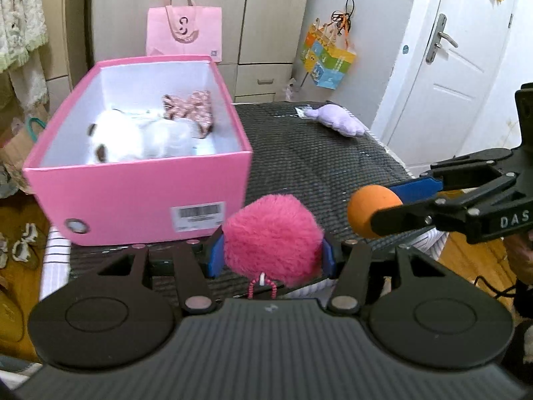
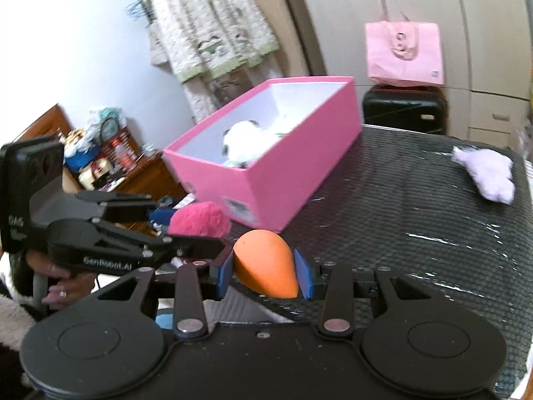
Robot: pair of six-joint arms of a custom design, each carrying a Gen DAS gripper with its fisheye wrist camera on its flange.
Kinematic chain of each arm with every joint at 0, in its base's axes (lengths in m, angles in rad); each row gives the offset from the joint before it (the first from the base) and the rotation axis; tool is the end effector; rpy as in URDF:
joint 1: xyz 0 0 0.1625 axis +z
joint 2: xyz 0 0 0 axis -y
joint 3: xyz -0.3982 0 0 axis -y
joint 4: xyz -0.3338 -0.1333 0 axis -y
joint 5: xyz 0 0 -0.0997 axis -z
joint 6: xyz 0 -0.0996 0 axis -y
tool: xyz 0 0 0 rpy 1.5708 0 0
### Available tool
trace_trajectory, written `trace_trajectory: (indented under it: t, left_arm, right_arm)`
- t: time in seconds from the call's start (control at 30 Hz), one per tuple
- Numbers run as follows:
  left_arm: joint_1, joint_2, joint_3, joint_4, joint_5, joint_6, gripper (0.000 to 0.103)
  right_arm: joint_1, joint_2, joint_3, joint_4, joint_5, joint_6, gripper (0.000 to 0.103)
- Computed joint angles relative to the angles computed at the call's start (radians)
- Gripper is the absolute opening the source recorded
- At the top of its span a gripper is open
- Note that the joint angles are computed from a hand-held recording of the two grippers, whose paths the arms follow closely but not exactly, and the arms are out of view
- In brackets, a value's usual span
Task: Organize soft objects
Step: 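Lift the pink pompom with the left gripper while the right gripper lifts the orange sponge, then carry the pompom over the pink box with the left gripper while the right carries the sponge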
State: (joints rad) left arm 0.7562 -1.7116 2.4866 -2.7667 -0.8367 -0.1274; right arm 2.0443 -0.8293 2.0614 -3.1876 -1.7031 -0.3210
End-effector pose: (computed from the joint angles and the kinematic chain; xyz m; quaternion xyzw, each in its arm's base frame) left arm -0.0838 -0.3540 0.2964 0.2369 0.8847 -0.3330 0.2243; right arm 0.3392 -0.3985 0.0872 0.3673 -0.9080 0.1951 0.0502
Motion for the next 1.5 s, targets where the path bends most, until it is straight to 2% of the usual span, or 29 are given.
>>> trace_trajectory:
  t: [0.17,0.37,0.57,0.7,0.9,1.13,1.23,1.4,1.5]
  left_arm:
    - [-0.019,-0.115,-0.017,0.131,0.013,0.017,0.053]
    - [-0.052,-0.185,-0.029,0.15,0.062,0.065,0.053]
    - [-0.028,-0.16,-0.054,0.078,0.067,0.153,0.053]
    - [0.008,-0.136,-0.081,0.041,0.044,0.193,0.053]
    - [0.072,-0.063,-0.138,-0.048,0.004,0.267,0.054]
    - [0.183,0.069,-0.268,-0.104,-0.09,0.343,0.054]
    - [0.234,0.141,-0.343,-0.122,-0.108,0.359,0.054]
    - [0.297,0.242,-0.464,-0.119,-0.118,0.35,0.054]
    - [0.328,0.308,-0.537,-0.108,-0.107,0.342,0.054]
  right_arm:
    - [0.026,0.022,-0.047,0.067,0.049,-0.008,0.045]
    - [0.058,0.057,-0.104,0.066,0.082,-0.024,0.046]
    - [0.079,0.083,-0.158,0.061,0.075,-0.049,0.046]
    - [0.084,0.101,-0.206,0.074,0.067,-0.054,0.046]
    - [0.094,0.155,-0.31,0.099,0.032,-0.081,0.046]
    - [0.073,0.232,-0.479,0.185,0.026,-0.078,0.046]
    - [0.054,0.274,-0.585,0.262,0.034,-0.051,0.047]
    - [0.006,0.34,-0.777,0.458,0.096,0.058,0.047]
    - [0.005,0.402,-0.89,0.508,0.038,0.055,0.047]
